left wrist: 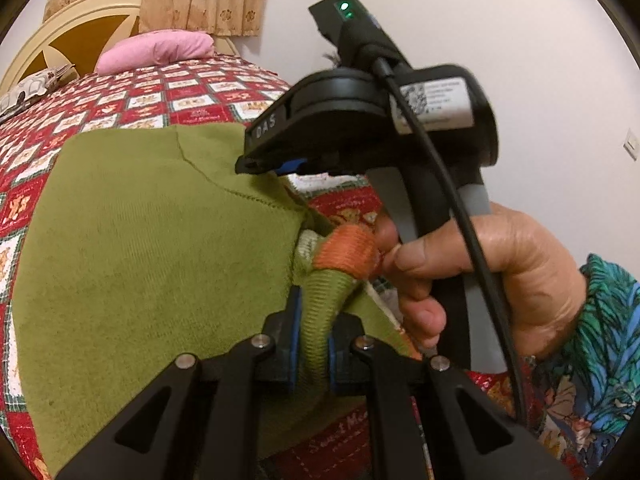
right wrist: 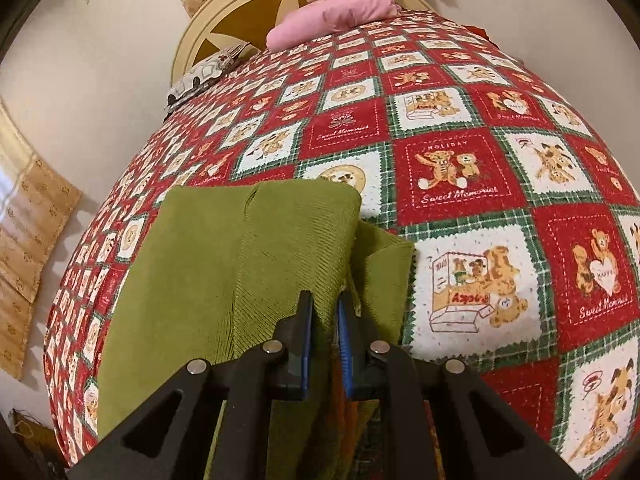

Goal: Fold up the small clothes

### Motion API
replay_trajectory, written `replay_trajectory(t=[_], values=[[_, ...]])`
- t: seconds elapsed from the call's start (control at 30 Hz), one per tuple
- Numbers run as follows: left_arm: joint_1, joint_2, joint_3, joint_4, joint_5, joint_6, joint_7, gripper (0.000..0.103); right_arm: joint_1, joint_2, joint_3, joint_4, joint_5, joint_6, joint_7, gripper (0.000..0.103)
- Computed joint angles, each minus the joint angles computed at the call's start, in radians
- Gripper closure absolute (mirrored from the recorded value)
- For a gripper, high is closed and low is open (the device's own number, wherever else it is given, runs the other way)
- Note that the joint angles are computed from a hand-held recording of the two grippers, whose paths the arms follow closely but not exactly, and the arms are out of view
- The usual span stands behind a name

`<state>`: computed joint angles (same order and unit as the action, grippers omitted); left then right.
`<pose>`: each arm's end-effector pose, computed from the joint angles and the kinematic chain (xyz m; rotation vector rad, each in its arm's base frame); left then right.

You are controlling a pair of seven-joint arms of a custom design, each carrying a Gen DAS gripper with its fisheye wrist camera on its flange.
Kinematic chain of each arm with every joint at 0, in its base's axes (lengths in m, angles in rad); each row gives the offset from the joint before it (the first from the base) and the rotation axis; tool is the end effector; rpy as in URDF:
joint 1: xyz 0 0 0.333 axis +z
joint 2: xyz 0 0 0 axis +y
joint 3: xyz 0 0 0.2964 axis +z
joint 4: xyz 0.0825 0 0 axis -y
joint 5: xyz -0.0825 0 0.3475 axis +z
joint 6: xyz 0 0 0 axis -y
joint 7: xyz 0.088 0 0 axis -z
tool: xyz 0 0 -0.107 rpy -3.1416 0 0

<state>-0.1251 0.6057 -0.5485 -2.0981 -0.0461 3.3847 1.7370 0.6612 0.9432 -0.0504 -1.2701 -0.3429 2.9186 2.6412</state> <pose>0.4904 -0.3472 0.2667 -1.3049 2.4381 -1.1389 0.5947 0.4578 0.2704 -1.6139 1.8136 -0.2322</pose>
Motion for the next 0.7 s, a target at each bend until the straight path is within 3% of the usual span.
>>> replay_trajectory(t=[0.13,0.2,0.3,0.37,0.43,0.47,0.53,0.6,0.7], values=[[0.014,-0.007,-0.009,0.002,-0.008,-0.029,-0.004,0.087,0.027,-0.010,-0.031,-0.011,-0.002,-0.013,0.055,0.089],[0.043,-0.016,-0.031,-0.011,-0.005,-0.044,0.003,0.084,0.051,-0.032,-0.053,-0.032,-0.023,-0.038,0.080,0.074],[0.191,-0.051,-0.146,-0.115,0.035,-0.011,0.016,0.072,0.126,-0.126,-0.135,-0.166,-0.098,-0.033,0.203,0.069],[0.264,-0.076,-0.190,-0.181,0.070,0.022,-0.002,0.063,0.220,-0.205,-0.237,-0.298,-0.185,0.011,0.347,0.069],[0.366,-0.113,-0.244,-0.269,0.133,0.061,-0.049,0.063,0.328,-0.272,-0.341,-0.407,-0.287,0.031,0.480,0.069],[0.381,-0.129,-0.250,-0.295,0.137,0.077,-0.053,0.061,0.379,-0.300,-0.385,-0.453,-0.337,0.034,0.540,0.069],[0.362,-0.192,-0.203,-0.366,0.135,0.130,-0.075,0.060,0.465,-0.349,-0.449,-0.524,-0.437,0.050,0.642,0.068],[0.388,-0.209,-0.201,-0.401,0.180,0.148,-0.106,0.060,0.527,-0.380,-0.487,-0.561,-0.526,0.065,0.722,0.065],[0.410,-0.229,-0.202,-0.423,0.225,0.132,-0.174,0.059,0.505,-0.390,-0.441,-0.560,-0.551,0.070,0.755,0.052]])
